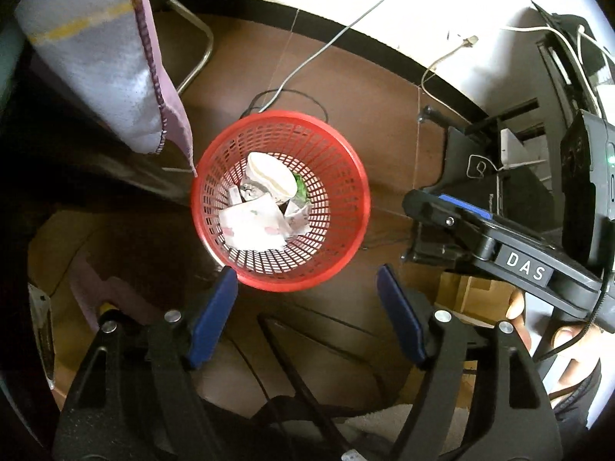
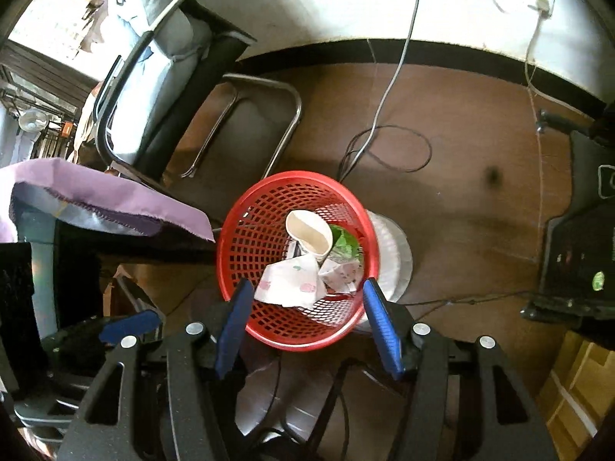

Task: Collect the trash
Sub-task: 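Move both tools back over the table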

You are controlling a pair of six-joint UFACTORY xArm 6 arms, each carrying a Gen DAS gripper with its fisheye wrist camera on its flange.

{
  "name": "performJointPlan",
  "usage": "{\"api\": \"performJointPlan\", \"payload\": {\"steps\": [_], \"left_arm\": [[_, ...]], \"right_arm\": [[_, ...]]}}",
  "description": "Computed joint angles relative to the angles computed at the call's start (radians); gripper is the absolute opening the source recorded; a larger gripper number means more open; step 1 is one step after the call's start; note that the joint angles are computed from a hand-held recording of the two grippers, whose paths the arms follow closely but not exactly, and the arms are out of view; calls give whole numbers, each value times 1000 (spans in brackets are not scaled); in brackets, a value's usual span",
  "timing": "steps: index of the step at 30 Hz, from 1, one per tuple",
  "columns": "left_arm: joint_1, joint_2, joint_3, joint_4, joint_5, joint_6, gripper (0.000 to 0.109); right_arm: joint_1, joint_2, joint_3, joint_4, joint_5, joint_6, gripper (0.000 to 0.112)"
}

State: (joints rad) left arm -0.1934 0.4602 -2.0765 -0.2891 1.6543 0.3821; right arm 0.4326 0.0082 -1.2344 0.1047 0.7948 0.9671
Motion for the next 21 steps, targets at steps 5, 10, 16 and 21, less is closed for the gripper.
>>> {"api": "performJointPlan", "payload": {"steps": [5, 10, 16, 21], "left_arm": [[-8, -68, 41, 19, -13, 13, 73], [-3, -172, 84, 6, -39, 74, 73], [75, -218, -43, -73, 22, 99, 76], [192, -181, -245, -120, 89, 108, 79]], "right_arm": [[10, -51, 3, -74, 47, 78, 59], [27, -82, -60, -189, 139, 163, 64], [82, -49, -265, -332, 229, 186, 68], [149, 87, -553, -389, 307, 114, 71]]}}
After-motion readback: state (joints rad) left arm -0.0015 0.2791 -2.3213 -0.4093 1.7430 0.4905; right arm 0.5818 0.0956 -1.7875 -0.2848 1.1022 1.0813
